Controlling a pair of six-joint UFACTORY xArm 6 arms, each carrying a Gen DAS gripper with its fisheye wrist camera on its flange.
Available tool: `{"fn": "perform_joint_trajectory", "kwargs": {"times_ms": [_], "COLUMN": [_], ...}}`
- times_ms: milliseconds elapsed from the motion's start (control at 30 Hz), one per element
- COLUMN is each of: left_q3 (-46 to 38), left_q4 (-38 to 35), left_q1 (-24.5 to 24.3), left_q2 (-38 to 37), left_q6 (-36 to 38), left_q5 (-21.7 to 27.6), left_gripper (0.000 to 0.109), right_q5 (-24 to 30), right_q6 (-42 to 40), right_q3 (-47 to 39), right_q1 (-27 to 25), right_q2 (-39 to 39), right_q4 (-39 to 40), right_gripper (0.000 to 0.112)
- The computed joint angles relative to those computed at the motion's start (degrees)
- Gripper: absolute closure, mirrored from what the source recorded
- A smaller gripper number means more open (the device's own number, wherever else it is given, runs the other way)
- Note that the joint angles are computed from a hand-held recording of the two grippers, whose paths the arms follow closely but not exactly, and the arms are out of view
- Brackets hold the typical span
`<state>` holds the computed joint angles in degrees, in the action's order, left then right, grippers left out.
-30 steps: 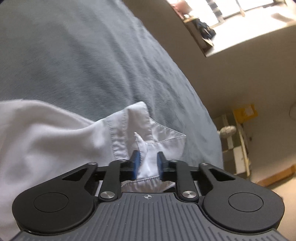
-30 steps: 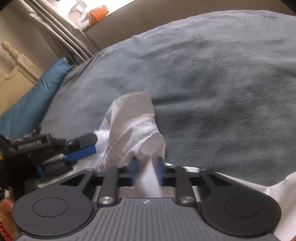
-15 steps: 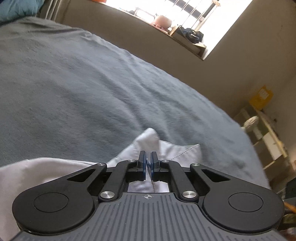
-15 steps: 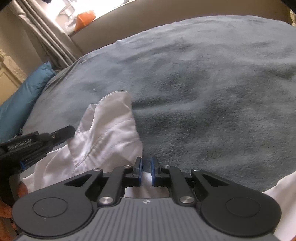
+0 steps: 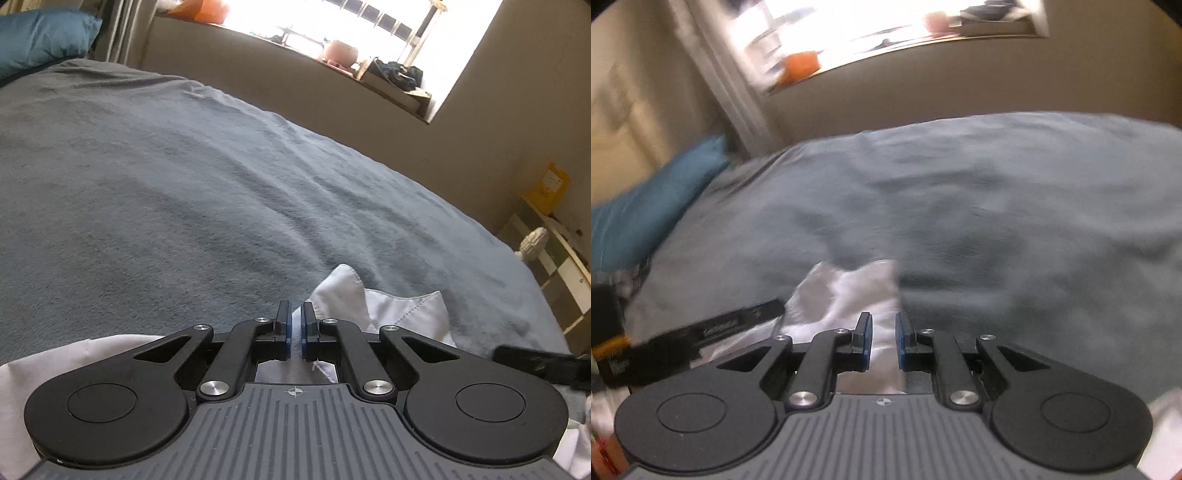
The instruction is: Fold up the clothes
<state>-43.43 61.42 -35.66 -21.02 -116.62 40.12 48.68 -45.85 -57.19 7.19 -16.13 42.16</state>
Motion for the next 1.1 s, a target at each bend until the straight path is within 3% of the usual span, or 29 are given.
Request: {"fn": "perform_joint_trajectory", "kwargs": {"times_ms": [67, 167, 233, 367, 533, 600, 800, 1000, 1100], "left_q3": [0.3, 1.4, 2.6, 3.8, 4.5, 4.4, 4.4, 4.6, 3.8], "left_q4": [-1.0, -1.1, -0.3, -0.1, -2.1, -3.2, -6.6, -9.1, -9.8], "left_q1": [-0.3, -1.3, -2.0, -3.1, -3.4, -3.6, -4.5, -7.3, -10.5], "left_q2": [-0.5, -2.7, -5.0, -7.4, -8.2, -7.9, -8.8, -13.7, -16.1], "left_q6": [0.7, 0.5, -0.1, 3.1, 5.5, 6.3, 8.1, 10.4, 12.1], "left_q5": [0.7, 1.9, 1.7, 0.0, -1.8, -1.7, -0.3, 5.5, 10.1], "left_gripper": [0.106, 0.105, 0.105, 0.103, 0.096, 0.095, 0.087, 0.074, 0.072], "right_q5": [-1.6, -10.3, -12.1, -10.9, -1.5, -3.5, -2.7, 2.3, 7.6], "right_q6": [0.7, 3.7, 7.0, 4.3, -3.3, -1.7, 7.9, 5.3, 1.6], "right_q3": [-0.9, -0.4, -1.3, -1.6, -1.9, -1.3, -4.9, -3.8, -3.1], "right_q1": [2.7, 6.5, 7.1, 5.8, 4.7, 6.7, 5.6, -1.7, -8.5], "right_q2": [2.2, 5.7, 8.0, 6.7, 3.2, 4.0, 10.8, 2.9, -1.9], "right_q4": [-2.8, -10.4, -13.2, -7.6, -2.2, -7.0, -8.4, -1.0, 3.7], "right_gripper": [0.098, 0.098, 0.098, 0.098, 0.098, 0.098, 0.099, 0.096, 0.086]}}
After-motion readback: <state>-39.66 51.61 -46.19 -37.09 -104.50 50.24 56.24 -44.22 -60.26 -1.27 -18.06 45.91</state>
